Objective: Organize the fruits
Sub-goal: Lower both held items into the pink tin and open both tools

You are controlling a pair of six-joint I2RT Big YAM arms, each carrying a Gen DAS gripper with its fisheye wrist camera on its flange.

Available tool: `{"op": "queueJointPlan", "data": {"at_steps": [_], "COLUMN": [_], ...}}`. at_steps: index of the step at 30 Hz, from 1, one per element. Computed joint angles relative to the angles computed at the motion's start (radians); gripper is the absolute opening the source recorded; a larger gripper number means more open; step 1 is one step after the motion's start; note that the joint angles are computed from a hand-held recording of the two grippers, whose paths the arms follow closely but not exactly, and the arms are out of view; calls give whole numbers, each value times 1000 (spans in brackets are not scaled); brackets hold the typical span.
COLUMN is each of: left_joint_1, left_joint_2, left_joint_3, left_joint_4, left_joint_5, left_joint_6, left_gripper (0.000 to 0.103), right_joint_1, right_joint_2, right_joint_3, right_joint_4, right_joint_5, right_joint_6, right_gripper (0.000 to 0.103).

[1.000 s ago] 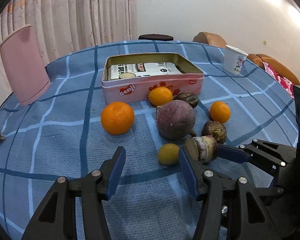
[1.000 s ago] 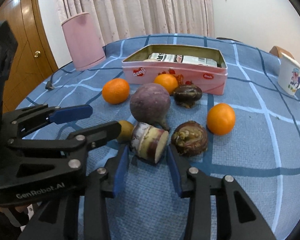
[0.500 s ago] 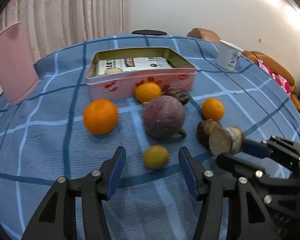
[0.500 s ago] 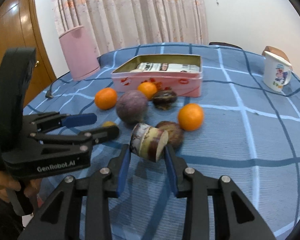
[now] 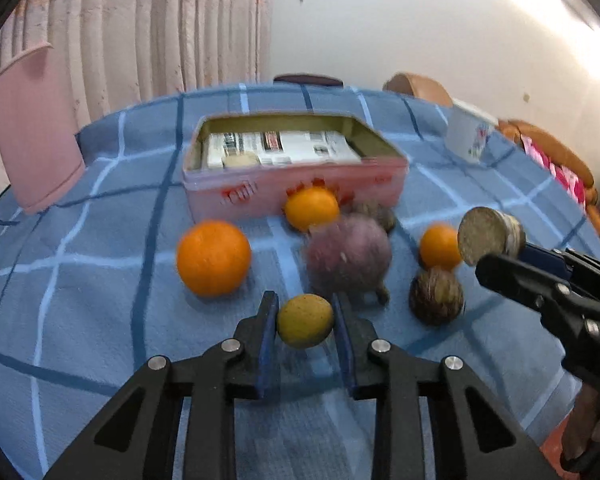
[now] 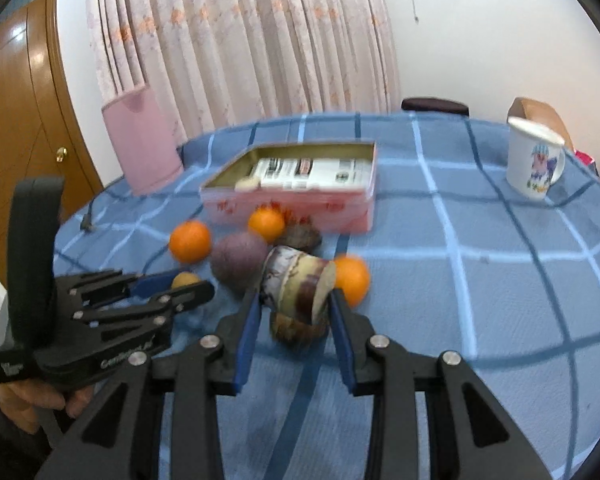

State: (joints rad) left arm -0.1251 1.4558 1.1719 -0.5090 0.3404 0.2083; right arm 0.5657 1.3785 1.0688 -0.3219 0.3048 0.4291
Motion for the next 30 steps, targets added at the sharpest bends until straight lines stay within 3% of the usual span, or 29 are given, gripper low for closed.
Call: {"op": "queueJointPlan", "data": {"at_steps": [8,14,23,30], "left_joint_1": [-8,-32,-61,-65], "left_joint_2": [58,161,315,355], "left_joint_3": [126,261,410,458], "left_joint_4": [71,95,23,-11], "left_joint_5": [-17,-90,-212,-240], "left_joint_6": [-80,-127,-163,-176], "left_gripper": [29,29,29,29], "right_joint_1": [-65,-111,-150,-168], "right_joint_2": [82,208,366,380], "right_joint_3": [144,300,464,472], "right_joint_4": [25,-13,-124,-121], "right_joint_5": [20,5,-40,-89], "right_joint_6": [-80,-100,-85,-64], "right_gripper": [38,38,38,38]}}
